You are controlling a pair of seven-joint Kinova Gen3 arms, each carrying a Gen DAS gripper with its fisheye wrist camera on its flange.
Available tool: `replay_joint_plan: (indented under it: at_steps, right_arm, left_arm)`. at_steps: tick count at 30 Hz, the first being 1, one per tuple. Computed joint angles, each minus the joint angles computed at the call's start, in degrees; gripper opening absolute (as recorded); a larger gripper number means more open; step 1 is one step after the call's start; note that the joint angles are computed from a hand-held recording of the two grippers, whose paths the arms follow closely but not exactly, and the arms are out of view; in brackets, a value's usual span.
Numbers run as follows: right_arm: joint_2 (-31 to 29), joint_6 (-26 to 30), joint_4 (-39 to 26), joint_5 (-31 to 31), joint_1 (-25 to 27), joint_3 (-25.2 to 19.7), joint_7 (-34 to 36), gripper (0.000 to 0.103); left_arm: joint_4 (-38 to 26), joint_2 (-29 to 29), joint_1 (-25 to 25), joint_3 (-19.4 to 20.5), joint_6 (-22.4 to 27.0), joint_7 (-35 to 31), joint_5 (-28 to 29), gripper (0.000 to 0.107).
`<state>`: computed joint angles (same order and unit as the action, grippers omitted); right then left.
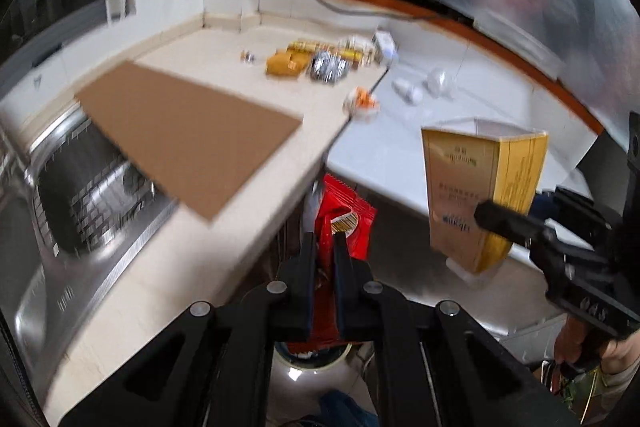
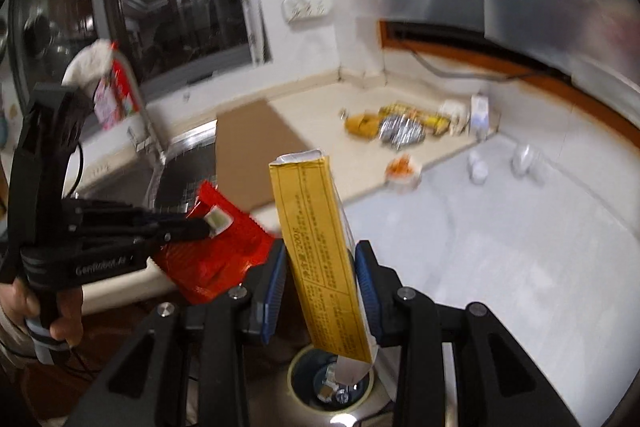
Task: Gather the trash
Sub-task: 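Carry the red packet and yellow box down and drop them into the bin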
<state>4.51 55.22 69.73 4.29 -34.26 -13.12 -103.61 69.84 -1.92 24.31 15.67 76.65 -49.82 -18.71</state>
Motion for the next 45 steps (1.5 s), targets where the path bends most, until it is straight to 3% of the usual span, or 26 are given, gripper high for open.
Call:
replay_joint_plan:
  at_steps: [6, 14, 25, 35, 37, 40, 42, 45]
  right_arm:
    - [-0.39, -1.58, 10.34, 0.54, -1.48, -1.07, -3.11, 0.035]
    - [8.37, -0.21, 14.76, -3.88, -0.59, 0.35, -4.14, 0.035]
    - [23.95, 3.18, 9.63, -7.2, -0.19, 3.0, -4.93, 0.036]
    - [32.87, 6.12, 4.62, -9.88, 0.54, 3.61, -5.29, 0.043]
    - [34.19, 7.39, 3.44, -10.3, 0.92, 3.5, -4.5, 0.043]
    - [35.8, 8.63, 2.12, -10.97, 1.38, 3.52, -3.76, 0.046]
    - [35.82, 8.64, 2.38, -11.39, 1.65, 3.6, -3.63, 0.046]
    - [34.99, 7.59, 3.73, -11.55, 1.93, 3.69, -3.38, 0.046]
  left_arm:
    - [14.44, -2.85, 0.4, 1.86, -7.76, 5.28, -0.09, 0.006]
    - [27.04, 1.94, -1.11, -1.53, -18.98, 2.94, 10.67, 0.006]
    - [33.7, 12.46, -3.26, -6.15, -28.65, -3.89, 17.07, 0.006]
    - [34.62, 17.73, -2.71, -7.92, -32.16, -5.98, 16.37, 0.007]
    - [34.51, 18.69, -2.55, -8.17, -32.34, -6.21, 16.05, 0.014]
    - [34.22, 19.67, -2.49, -8.42, -31.91, -6.13, 16.09, 0.043]
    - [34.51, 19.85, -2.99, -8.47, -32.19, -6.59, 16.97, 0.068]
    - [34.15, 20.32, -1.92, -9.36, -31.4, -4.7, 15.32, 0.078]
